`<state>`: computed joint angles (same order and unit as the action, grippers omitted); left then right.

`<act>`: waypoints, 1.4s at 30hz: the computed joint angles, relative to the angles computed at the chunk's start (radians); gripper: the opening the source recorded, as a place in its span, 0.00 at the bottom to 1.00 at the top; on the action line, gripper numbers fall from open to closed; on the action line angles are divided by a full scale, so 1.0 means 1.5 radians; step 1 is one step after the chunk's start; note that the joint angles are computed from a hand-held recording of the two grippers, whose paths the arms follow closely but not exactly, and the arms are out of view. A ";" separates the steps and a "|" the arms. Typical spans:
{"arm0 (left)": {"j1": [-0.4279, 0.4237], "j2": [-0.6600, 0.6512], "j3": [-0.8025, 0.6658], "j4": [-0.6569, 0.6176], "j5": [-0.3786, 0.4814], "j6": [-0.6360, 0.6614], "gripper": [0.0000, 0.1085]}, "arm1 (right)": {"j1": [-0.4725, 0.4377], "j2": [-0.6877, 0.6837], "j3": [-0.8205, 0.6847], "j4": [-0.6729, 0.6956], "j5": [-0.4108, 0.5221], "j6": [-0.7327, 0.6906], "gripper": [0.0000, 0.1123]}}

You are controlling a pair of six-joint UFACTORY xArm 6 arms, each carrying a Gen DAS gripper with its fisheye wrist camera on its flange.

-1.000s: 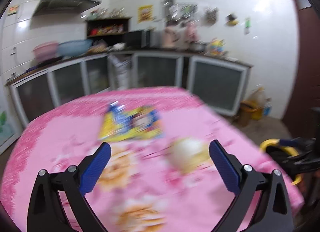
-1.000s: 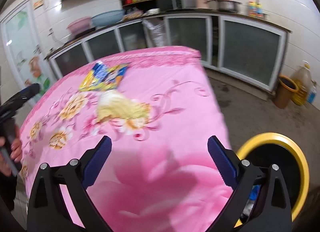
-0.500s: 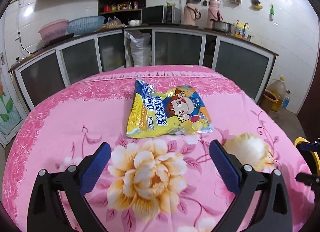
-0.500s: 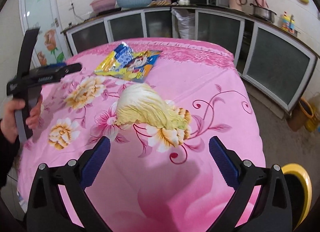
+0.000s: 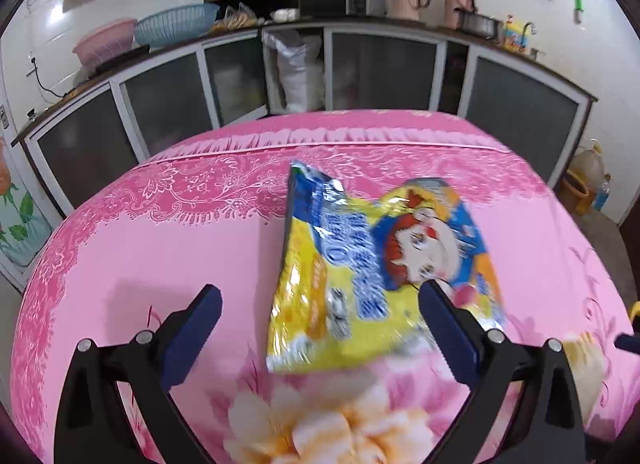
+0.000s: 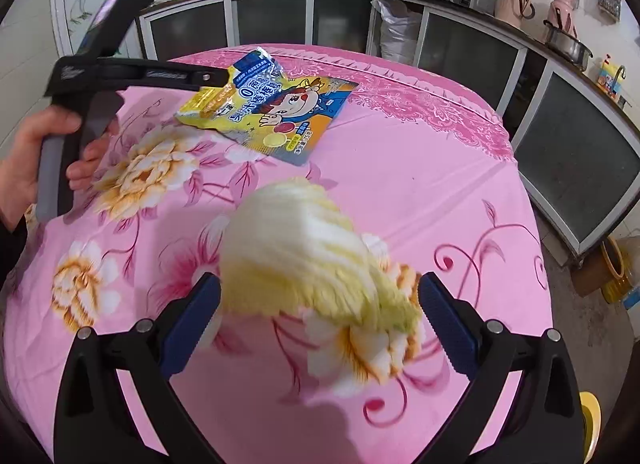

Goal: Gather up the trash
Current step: 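Grasp the yellow candy bag with the left tool while the right tool grasps the pale ball, then lift both held items and carry them toward the yellow bin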

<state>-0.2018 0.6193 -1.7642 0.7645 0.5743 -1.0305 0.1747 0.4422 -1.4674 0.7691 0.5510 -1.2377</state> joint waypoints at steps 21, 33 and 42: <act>0.016 0.229 -0.317 -0.259 0.068 0.210 0.87 | 0.003 0.084 -0.120 -0.046 0.127 0.095 0.84; 0.005 0.323 -0.465 -0.283 0.124 0.249 0.47 | -0.002 0.079 -0.125 -0.045 0.161 0.104 0.39; -0.010 0.303 -0.447 -0.265 0.103 0.285 0.05 | 0.004 0.037 -0.092 -0.036 0.202 0.074 0.11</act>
<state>-0.2169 1.0732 -2.4345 0.3671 0.7282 -0.6031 0.1809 0.4982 -1.6048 0.7152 0.8541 -1.1263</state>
